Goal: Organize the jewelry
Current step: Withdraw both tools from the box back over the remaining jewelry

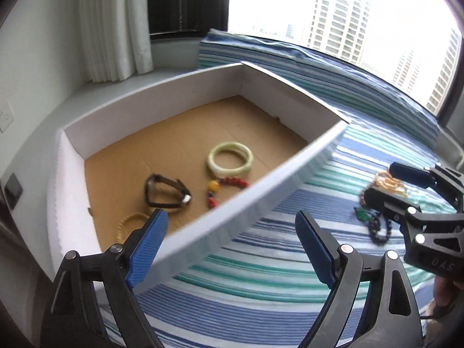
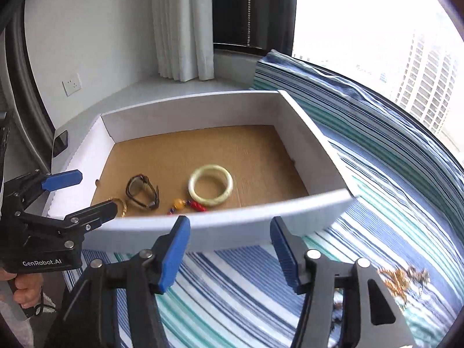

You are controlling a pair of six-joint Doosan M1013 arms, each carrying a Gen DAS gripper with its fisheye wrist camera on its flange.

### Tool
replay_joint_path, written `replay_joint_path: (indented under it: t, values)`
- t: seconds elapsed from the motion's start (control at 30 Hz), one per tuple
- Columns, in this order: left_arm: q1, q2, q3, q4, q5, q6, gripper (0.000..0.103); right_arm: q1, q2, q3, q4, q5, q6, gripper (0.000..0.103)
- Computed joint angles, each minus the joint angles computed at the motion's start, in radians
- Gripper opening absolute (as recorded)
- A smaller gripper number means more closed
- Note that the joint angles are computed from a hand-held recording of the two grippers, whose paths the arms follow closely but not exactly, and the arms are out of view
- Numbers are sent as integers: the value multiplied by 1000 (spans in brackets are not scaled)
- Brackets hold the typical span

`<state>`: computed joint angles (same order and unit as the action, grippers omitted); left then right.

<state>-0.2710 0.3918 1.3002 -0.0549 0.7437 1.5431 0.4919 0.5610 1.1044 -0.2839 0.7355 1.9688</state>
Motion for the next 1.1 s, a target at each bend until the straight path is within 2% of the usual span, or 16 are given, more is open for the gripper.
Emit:
replay_joint_path:
  t: [0.13,0.23,0.47,0.77,1.1]
  values:
    - [-43,-25,45,-79,21,81,92,15,-103,179,-162,-3,233,68]
    - [-85,-35,68,-77,56,103,92,25,-153,272,-265,43,376,68]
    - [-153,-73,132,-39,61,127,92,35,-238,419,-377,119,572,68]
    - [-185,-86,152,-11,55,126,92,56,-281,483,-467,166,681,68]
    - [-183,-82,154,15,51,94,94,68,-278,479,-502,183,691,68]
